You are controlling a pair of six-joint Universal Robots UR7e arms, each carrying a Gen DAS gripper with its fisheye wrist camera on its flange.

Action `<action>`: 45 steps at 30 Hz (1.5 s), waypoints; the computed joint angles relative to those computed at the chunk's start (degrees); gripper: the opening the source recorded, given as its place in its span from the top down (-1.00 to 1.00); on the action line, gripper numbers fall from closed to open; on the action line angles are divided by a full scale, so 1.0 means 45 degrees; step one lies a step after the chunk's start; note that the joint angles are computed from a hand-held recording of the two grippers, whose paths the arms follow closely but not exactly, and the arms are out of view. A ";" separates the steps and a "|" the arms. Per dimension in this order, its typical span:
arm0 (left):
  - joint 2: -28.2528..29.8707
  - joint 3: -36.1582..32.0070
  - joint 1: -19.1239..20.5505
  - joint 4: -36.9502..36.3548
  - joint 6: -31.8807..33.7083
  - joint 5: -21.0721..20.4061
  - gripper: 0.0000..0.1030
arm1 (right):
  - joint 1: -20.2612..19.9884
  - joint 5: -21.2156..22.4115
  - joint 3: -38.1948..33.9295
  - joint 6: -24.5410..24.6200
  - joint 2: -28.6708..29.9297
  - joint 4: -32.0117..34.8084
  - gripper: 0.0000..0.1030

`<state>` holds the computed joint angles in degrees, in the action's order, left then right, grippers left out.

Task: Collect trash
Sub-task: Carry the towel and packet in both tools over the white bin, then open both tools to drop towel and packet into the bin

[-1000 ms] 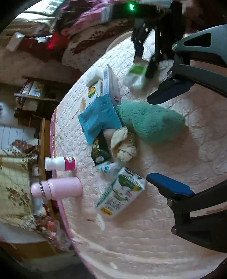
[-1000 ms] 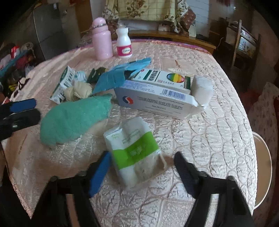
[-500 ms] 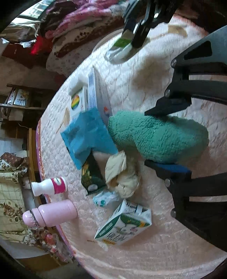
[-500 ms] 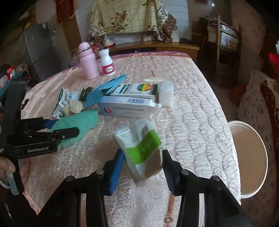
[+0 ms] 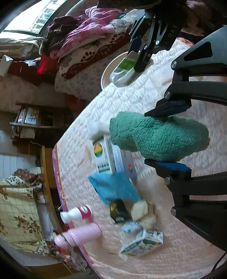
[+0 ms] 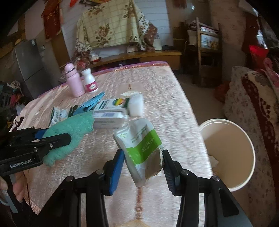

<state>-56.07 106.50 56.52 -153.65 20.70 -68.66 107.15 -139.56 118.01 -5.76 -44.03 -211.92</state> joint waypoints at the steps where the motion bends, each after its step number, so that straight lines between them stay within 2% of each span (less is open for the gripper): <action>1: 0.0052 0.0032 -0.0082 -0.0059 -0.0080 -0.0007 0.09 | -0.0008 -0.0083 0.0113 -0.0018 -0.0099 -0.0107 0.08; 20: 0.1834 -0.0411 -0.1516 -0.0576 -0.1065 -0.0479 0.09 | -0.1048 -0.0668 0.1994 -0.0160 -0.1911 -0.1856 0.07; 29: 0.2963 -0.1071 -0.1920 -0.0304 -0.1587 -0.0869 0.09 | -0.2122 -0.0681 0.2418 -0.0297 -0.2631 -0.1823 0.06; 37: 0.3941 -0.1932 -0.2010 0.0221 -0.2379 -0.1452 0.09 | -0.3229 -0.0305 0.2535 -0.0433 -0.3130 -0.1856 0.06; 42: 0.4433 -0.2288 -0.2068 0.0255 -0.2578 -0.1630 0.09 | -0.3728 -0.0024 0.2606 -0.0181 -0.3345 -0.1926 0.06; 45: 0.4727 -0.2670 -0.1943 0.0574 -0.3024 -0.2058 0.07 | -0.3983 0.0036 0.2582 0.0062 -0.3354 -0.1831 0.02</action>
<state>-34.80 94.48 47.78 -151.06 7.09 -77.92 89.23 -139.40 129.63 -5.49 -59.12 -220.16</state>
